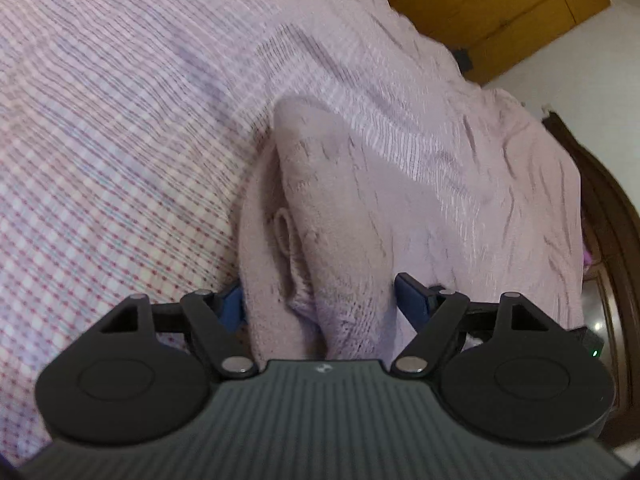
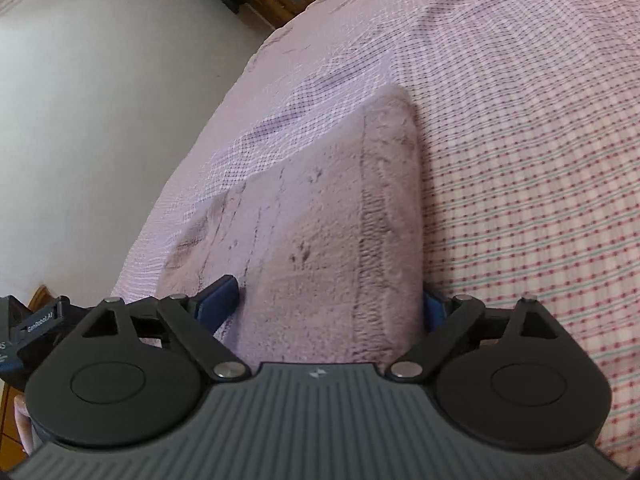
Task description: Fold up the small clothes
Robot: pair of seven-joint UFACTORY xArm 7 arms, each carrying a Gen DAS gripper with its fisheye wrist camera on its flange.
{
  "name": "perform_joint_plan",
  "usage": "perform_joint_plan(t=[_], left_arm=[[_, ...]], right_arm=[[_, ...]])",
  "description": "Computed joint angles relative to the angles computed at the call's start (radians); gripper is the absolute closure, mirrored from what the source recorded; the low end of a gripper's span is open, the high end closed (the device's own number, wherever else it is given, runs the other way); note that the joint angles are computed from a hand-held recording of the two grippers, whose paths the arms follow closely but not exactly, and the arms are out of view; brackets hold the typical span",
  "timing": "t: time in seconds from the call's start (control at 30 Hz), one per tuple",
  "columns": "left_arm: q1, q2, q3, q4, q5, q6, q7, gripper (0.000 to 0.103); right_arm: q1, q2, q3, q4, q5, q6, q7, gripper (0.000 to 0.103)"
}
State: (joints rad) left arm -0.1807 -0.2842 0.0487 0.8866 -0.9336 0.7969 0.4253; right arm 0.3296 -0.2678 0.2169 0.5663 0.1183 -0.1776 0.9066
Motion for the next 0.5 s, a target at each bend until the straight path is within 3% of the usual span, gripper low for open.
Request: perform_joint_plan(t=[0.07, 0.13, 0.2, 0.27, 0.37, 0.5], left_arm=[[-0.013, 0.028, -0.004, 0.009, -0.020, 0.016, 0.019, 0.025], [-0.026, 0.051, -0.002, 0.015, -0.086, 0.042, 0.076, 0.025], [-0.025, 0.055, -0.024, 0.018, -0.091, 0.020, 0.069, 0.028], [-0.027, 0.059, -0.037, 0.030, -0.088, 0.017, 0.067, 0.046], [-0.034, 0.038, -0.033, 0.048, -0.115, 0.052, 0.108, 0.053], [-0.051, -0.018, -0.032, 0.054, -0.131, 0.110, 0.111, 0.054]], right_arm=[[0.015, 0.014, -0.014, 0.009, -0.001, -0.008, 0.002, 0.008], [0.076, 0.022, -0.076, 0.017, -0.004, -0.011, 0.005, 0.008], [0.109, 0.021, -0.114, 0.023, -0.010, -0.007, 0.020, 0.019], [0.017, -0.006, -0.030, 0.036, 0.002, 0.045, 0.024, 0.044], [-0.036, -0.065, 0.016, 0.041, -0.007, 0.092, 0.037, 0.052], [-0.115, -0.206, 0.093, 0.033, -0.035, 0.174, 0.088, 0.052]])
